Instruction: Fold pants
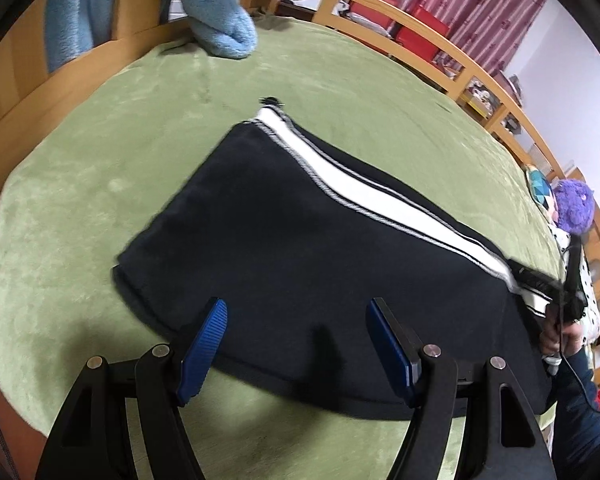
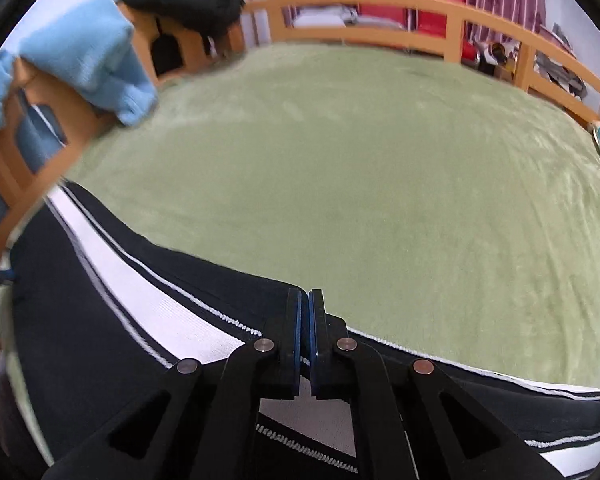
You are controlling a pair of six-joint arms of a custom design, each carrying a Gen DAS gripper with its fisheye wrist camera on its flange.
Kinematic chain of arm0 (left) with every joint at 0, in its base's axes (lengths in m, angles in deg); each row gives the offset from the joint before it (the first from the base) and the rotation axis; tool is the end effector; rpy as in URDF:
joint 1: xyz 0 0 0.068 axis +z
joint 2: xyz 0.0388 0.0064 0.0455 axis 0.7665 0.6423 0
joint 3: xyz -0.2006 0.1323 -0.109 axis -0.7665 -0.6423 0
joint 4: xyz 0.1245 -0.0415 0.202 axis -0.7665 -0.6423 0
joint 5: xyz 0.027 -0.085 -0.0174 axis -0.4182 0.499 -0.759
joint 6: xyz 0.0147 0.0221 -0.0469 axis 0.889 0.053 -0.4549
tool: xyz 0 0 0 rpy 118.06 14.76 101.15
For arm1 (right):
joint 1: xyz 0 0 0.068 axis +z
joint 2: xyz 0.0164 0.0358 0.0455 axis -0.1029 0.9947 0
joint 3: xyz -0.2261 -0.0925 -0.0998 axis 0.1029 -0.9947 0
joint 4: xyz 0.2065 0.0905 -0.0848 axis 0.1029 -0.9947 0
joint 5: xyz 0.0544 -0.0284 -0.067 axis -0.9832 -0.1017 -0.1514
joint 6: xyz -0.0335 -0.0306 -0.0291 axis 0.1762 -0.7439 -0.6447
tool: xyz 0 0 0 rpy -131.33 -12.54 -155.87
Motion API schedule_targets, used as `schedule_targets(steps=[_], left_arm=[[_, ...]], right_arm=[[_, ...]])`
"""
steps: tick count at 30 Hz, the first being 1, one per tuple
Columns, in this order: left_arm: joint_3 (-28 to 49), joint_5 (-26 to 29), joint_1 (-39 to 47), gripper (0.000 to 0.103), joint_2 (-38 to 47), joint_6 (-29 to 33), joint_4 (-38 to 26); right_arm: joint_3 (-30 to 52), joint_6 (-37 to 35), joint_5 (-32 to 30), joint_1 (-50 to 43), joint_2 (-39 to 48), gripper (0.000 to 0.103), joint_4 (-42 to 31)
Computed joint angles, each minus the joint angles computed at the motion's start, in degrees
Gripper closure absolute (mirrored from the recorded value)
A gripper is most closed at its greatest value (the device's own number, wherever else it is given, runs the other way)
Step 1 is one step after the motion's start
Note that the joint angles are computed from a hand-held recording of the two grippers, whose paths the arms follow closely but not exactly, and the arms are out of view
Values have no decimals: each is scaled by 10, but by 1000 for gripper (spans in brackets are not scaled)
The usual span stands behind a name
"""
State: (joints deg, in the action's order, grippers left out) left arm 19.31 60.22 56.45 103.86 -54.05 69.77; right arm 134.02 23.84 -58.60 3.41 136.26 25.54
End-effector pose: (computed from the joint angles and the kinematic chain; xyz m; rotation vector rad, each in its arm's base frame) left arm 0.2421 0.0182 0.1819 -0.3100 2.5115 -0.3620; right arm 0.3833 0.0688 0.1620 -0.3608 2.5561 0.2436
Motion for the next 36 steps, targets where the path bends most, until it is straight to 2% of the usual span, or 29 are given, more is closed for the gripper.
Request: schedule_targets(steps=[3, 6, 9, 11, 13, 18, 20, 21, 22, 23, 25, 27, 28, 30, 32, 36], left_arm=[[-18, 4, 25, 33, -24, 4, -6], [-46, 32, 60, 33, -51, 9, 0], [-63, 49, 88, 33, -51, 17, 9], [-70, 59, 102, 33, -35, 17, 27], [-68, 47, 112, 34, 1, 3, 60], [-52, 60, 129, 35, 77, -44, 141], [-31, 41, 122, 50, 118, -66, 149], [-31, 35, 122, 76, 122, -68, 156], [-36, 45, 132, 87, 115, -62, 164], [-51, 72, 150, 88, 94, -57, 168], [-69, 67, 166, 89, 51, -30, 148], [-74, 46, 157, 87, 53, -4, 133], [-69, 38, 155, 80, 75, 1, 129], [-66, 67, 173, 76, 87, -2, 121], [-56, 67, 177, 66, 62, -7, 86], [-57, 131, 166, 56, -21, 50, 41]], right_arm=[[-21, 20, -8, -5, -4, 94, 30], [-50, 57, 0, -10, -56, 75, 30], [-95, 68, 29, -8, -130, 66, 19], [-131, 72, 38, -6, -183, 66, 5], [-170, 84, 47, -5, -239, 61, -16], [-291, 147, 64, -23, -385, 60, -68], [-329, 168, 70, -34, -431, 60, -93], [-348, 180, 77, -31, -453, 60, -99], [-366, 193, 78, -36, -477, 60, -107], [-382, 205, 70, -45, -501, 60, -116], [-396, 216, 55, -67, -527, 60, -126], [-409, 225, 48, -85, -558, 60, -136], [-414, 229, 45, -90, -571, 60, -142], [-422, 232, 25, -104, -586, 60, -147], [-426, 232, 24, -99, -593, 60, -153], [-436, 228, 28, -91, -610, 57, -154]])
